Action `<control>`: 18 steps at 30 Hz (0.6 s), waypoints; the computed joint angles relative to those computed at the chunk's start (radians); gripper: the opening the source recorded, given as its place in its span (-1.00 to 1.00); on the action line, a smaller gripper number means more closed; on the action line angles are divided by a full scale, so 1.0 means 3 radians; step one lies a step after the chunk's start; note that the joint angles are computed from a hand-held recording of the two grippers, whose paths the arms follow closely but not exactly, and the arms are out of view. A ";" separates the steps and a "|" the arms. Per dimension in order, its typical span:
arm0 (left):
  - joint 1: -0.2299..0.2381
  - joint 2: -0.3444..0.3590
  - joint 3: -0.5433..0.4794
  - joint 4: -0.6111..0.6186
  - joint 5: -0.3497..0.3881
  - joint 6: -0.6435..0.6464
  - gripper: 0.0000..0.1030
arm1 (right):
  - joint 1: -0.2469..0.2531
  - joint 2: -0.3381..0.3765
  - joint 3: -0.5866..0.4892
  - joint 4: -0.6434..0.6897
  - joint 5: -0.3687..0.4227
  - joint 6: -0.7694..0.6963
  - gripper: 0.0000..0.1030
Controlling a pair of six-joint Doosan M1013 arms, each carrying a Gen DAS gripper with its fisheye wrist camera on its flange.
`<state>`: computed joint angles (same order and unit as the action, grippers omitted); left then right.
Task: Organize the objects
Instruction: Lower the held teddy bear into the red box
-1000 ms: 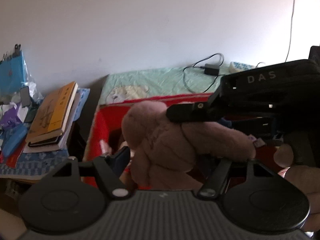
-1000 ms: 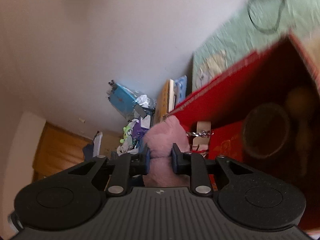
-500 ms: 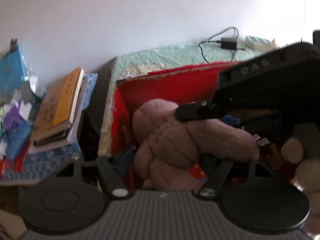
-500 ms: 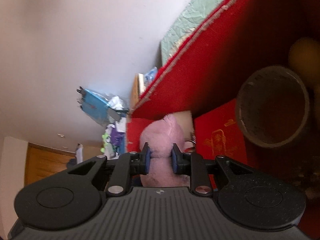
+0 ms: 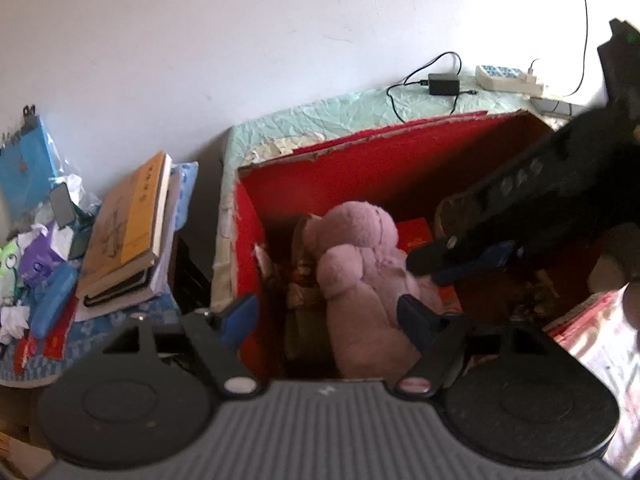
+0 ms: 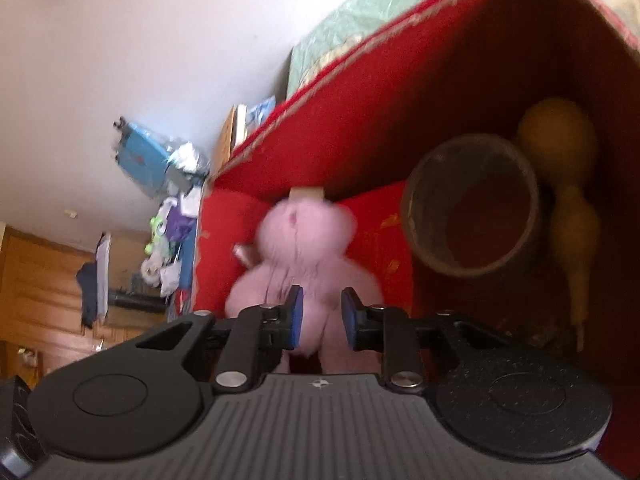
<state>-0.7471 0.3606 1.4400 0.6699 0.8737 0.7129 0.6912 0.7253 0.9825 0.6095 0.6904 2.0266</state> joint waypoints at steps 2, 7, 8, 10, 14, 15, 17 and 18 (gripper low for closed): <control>0.0008 -0.0005 0.0006 -0.0058 -0.0001 0.0005 0.54 | 0.0017 0.0035 -0.0059 -0.0090 0.0096 0.0046 -0.56; -0.0016 0.0028 -0.0036 -0.0025 0.0115 -0.0028 0.47 | 0.0042 0.0012 -0.0045 -0.0268 0.0052 0.0151 -0.55; -0.0016 0.0022 -0.0033 -0.0027 0.0114 -0.0045 0.46 | 0.0045 0.0007 -0.0046 -0.0326 0.0051 0.0192 -0.55; -0.0006 0.0014 -0.0033 -0.0042 0.0100 -0.0081 0.43 | 0.0041 0.0006 -0.0049 -0.0360 0.0059 0.0225 -0.55; 0.0039 0.0007 -0.0050 -0.0178 0.0036 -0.0148 0.34 | 0.0065 0.0130 -0.0270 -0.0526 0.0274 0.0426 -0.55; 0.0044 0.0019 -0.0064 -0.0190 0.0043 -0.0167 0.33 | 0.0061 0.0143 -0.0284 -0.0455 0.0275 0.0374 -0.55; 0.0044 0.0020 -0.0061 -0.0187 0.0056 -0.0216 0.30 | 0.0051 0.0189 -0.0344 -0.0269 0.0334 0.0259 -0.55; 0.0044 0.0015 -0.0057 -0.0186 0.0049 -0.0226 0.30 | 0.0047 0.0212 -0.0378 -0.0176 0.0372 0.0168 -0.55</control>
<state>-0.7340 0.3652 1.4230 0.6140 0.8885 0.6450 0.7053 0.7889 0.8691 0.5565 0.8018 2.0769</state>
